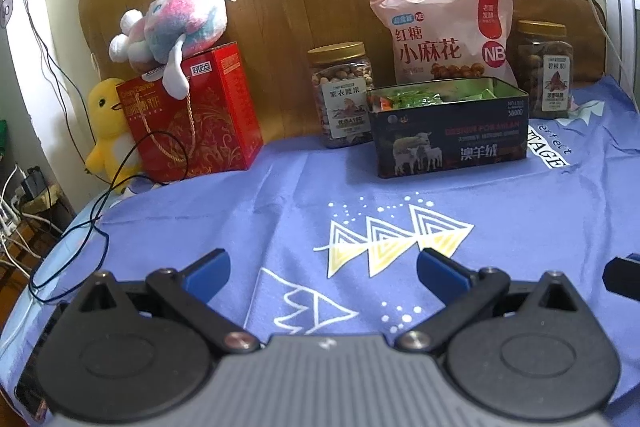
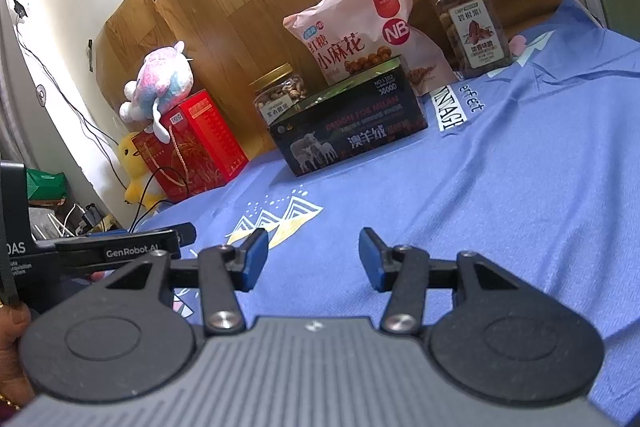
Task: Organize snacks
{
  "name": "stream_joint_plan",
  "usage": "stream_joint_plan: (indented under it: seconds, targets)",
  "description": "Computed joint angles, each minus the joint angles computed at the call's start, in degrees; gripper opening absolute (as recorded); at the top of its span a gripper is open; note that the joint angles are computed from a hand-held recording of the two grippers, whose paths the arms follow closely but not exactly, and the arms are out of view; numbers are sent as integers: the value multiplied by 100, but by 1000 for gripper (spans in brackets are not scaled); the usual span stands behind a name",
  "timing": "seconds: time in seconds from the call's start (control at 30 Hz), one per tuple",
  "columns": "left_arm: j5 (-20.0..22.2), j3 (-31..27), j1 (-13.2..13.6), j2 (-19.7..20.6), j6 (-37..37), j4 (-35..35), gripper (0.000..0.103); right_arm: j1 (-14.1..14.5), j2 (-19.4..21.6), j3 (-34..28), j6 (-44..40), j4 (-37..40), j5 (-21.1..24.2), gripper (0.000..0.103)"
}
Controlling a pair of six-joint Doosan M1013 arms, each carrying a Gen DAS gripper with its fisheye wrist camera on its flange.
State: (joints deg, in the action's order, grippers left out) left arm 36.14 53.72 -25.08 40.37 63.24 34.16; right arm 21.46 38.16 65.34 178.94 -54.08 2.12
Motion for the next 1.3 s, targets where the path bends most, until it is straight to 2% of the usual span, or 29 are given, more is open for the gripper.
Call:
stream_joint_plan:
  seconds: [0.13, 0.27, 0.43, 0.63, 0.8, 1.13, 1.3]
  targets:
    - [112, -101, 18, 46, 77, -203, 103, 5, 6, -16, -442, 408, 41, 53]
    - [161, -132, 40, 52, 177, -392, 103, 3, 12, -27, -484, 436, 74, 54]
    - [111, -78, 28, 36, 100, -187, 103, 12, 36, -78, -1464, 1375, 114, 54]
    - [84, -40, 15, 29, 71, -39, 103, 28, 55, -126, -1831, 1672, 169, 55]
    - [105, -57, 24, 46, 163, -106, 103, 40, 77, -172, -1830, 1611, 220, 56]
    - [305, -179, 61, 105, 465, -493, 103, 50, 126, -273, -2458, 2203, 329, 56]
    - [424, -235, 68, 130, 573, -654, 103, 49, 145, -310, -3047, 2767, 354, 57]
